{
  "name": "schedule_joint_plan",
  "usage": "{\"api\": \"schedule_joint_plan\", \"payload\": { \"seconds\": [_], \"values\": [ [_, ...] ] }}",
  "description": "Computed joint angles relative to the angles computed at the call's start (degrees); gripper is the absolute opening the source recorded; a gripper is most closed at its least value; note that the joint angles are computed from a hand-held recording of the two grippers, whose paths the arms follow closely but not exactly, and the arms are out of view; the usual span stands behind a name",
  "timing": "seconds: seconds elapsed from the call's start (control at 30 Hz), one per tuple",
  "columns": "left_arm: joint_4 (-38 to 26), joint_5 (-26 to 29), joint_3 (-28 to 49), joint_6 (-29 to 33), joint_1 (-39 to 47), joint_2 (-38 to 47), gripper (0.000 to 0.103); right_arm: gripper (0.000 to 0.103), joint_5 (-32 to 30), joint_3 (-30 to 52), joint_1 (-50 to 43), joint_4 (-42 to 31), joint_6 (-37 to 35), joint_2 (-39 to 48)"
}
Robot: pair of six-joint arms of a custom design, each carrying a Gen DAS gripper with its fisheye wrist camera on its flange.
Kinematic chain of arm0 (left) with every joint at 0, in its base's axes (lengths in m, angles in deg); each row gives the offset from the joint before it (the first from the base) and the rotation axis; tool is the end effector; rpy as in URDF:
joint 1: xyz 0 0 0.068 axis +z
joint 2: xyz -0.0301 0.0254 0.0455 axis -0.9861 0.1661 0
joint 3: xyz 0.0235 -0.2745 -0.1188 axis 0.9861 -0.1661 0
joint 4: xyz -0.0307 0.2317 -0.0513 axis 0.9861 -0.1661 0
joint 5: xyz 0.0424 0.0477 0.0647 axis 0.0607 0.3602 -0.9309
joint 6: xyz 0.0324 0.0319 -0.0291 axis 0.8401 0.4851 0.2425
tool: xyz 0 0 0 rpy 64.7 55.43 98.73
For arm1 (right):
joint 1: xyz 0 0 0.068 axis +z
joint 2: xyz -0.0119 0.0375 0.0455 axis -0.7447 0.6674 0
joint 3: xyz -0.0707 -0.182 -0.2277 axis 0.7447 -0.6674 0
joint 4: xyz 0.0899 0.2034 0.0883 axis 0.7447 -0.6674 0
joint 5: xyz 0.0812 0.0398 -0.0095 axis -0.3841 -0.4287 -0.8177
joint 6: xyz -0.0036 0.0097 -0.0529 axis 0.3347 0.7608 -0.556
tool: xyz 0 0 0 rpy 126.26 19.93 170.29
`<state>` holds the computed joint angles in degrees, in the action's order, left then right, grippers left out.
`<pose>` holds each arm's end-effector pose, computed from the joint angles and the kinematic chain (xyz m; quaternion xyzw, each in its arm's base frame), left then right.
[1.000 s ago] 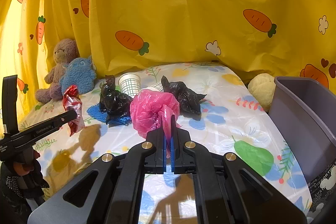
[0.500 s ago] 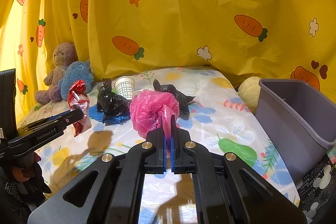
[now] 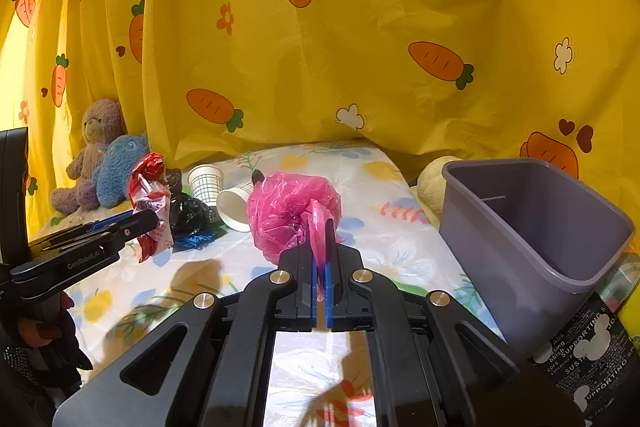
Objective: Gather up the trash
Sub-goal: 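Carry both bags over the grey bin and open both grippers to drop them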
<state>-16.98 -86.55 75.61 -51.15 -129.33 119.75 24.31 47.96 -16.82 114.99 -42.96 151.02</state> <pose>0.1825 -0.1756 0.1465 -0.0388 0.8658 -0.0511 0.4962 0.1808 0.1031 0.1323 -0.0917 0.8283 0.1418 0.5343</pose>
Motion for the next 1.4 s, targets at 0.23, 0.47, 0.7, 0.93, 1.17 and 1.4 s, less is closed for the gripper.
{"api": "schedule_joint_plan", "payload": {
  "seconds": [0.23,0.47,0.7,0.93,1.17,1.4],
  "values": [
    [-2.1,1.4,7.3,3.9,-1.3,3.0,0.033,0.004,-2.0,-1.5,-5.3,1.1,-1.2,-1.5],
    [-4.4,4.9,15.6,8.7,-1.5,7.1,0.033,0.004,-4.0,-2.3,-12.8,-0.3,-2.3,-5.3],
    [-4.3,14.0,26.1,14.6,-0.8,13.3,0.033,0.004,-5.9,-1.9,-23.7,-1.7,-3.6,-8.4],
    [-8.3,20.6,40.9,19.8,-2.5,22.3,0.033,0.004,-8.4,0.3,-33.1,-2.3,-4.5,-5.7],
    [-12.8,26.6,52.3,20.3,-2.9,29.2,0.033,0.004,-9.4,1.5,-37.9,-1.8,-5.0,-2.1],
    [-16.7,31.8,60.0,19.5,-2.3,34.5,0.033,0.004,-10.1,3.3,-40.4,-3.5,-4.8,0.0]
  ]
}}
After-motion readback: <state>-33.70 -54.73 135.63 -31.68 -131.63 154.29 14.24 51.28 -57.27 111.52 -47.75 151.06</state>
